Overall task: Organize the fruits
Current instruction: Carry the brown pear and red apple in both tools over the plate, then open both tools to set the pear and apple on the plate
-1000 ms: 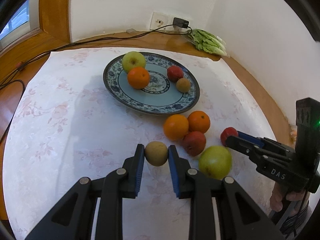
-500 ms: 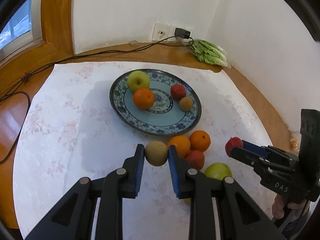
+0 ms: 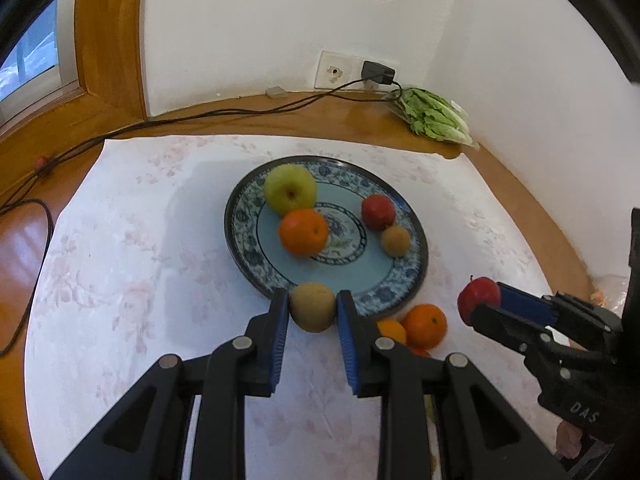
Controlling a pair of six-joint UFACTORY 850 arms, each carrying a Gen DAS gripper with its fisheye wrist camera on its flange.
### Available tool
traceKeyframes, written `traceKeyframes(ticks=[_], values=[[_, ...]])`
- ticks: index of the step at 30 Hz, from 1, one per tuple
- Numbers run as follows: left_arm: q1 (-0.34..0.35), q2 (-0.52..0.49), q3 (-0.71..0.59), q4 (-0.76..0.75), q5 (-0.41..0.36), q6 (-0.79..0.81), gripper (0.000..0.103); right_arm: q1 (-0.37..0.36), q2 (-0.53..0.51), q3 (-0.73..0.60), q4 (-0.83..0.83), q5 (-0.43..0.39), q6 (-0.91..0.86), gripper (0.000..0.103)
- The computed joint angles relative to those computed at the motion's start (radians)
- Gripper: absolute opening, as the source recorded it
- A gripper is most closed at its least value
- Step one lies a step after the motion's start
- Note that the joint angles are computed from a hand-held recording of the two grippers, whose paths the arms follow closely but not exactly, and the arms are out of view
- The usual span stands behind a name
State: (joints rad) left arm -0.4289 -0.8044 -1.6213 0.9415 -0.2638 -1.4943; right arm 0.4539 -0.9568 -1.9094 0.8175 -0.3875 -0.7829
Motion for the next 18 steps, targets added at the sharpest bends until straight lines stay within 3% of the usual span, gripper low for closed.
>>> traceKeyframes(ticks=[8, 18], values=[[0.018, -0.047, -0.055, -0.065, -0.006, 0.070, 0.025, 0.019, -0.106, -0.166, -0.123, -0.045, 0.121, 0.031], [0.026, -0.061, -0.057, -0.036, 0.025, 0.042, 0.025, 0.024, -0.165, -0.244, -0.169, -0.067, 0.171, 0.031]])
